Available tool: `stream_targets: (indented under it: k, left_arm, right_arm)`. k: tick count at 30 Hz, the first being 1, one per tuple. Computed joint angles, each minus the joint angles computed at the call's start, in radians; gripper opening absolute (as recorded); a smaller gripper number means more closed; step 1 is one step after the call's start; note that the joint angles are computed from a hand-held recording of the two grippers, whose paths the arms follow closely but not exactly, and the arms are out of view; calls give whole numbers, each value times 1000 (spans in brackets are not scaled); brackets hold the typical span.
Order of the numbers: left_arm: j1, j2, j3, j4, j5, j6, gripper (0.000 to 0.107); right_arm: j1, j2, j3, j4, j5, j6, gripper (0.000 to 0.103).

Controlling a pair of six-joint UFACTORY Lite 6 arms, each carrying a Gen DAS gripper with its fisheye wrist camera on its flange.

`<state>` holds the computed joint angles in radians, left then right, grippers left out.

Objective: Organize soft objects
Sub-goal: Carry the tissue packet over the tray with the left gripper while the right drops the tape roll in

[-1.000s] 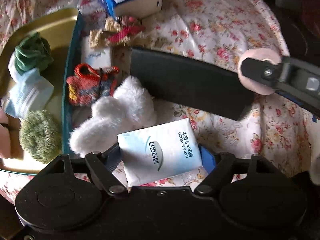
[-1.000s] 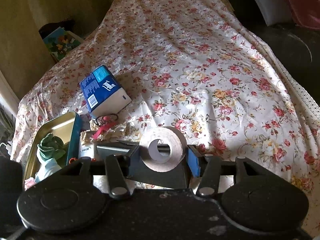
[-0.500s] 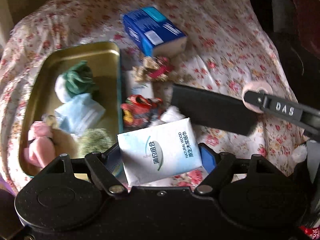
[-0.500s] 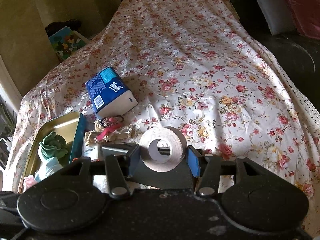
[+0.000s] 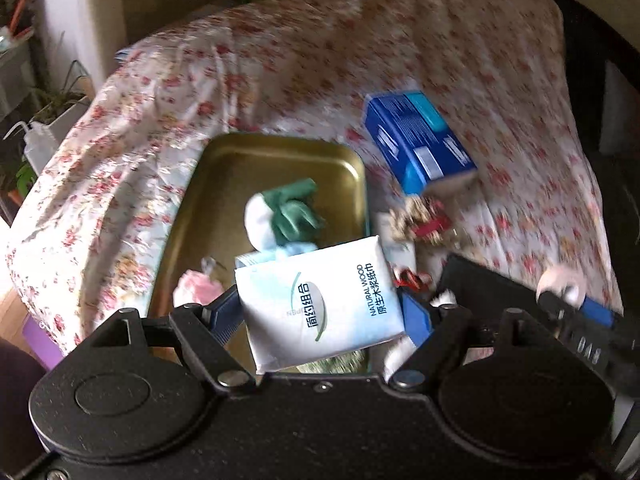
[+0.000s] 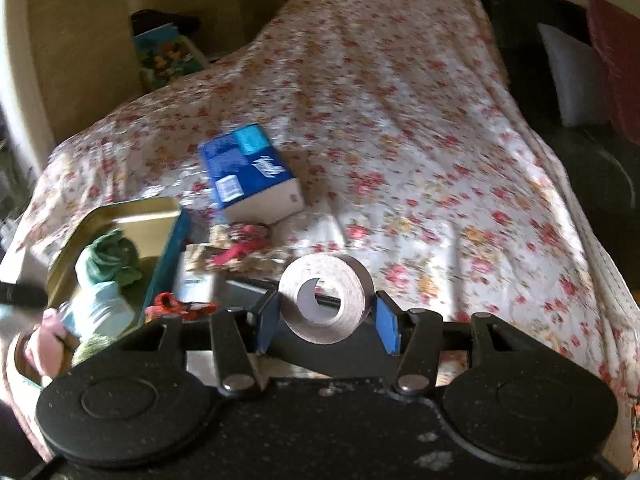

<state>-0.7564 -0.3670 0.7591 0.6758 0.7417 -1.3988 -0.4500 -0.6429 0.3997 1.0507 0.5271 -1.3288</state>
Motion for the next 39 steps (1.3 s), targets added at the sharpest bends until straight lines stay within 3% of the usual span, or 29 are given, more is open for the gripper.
stream_targets:
  k: [6, 16, 24, 29, 39]
  left_arm:
    - [124, 2, 32, 20, -2, 54, 76]
    - [315, 49, 22, -100, -91, 203, 76]
    - [431, 80, 27, -190, -130, 290, 76]
    - [467, 129, 50, -230, -157, 326, 76]
    - [443, 229, 93, -129, -142, 251, 76]
  right_arm:
    - [210, 24, 77, -96, -62, 167, 50]
    - [538, 397, 483, -264, -100, 517, 50]
    - [697, 656, 784, -465, -85, 774, 50]
    - [726, 791, 919, -490, -65, 787, 50]
    - [674, 950, 973, -301, -60, 605, 50]
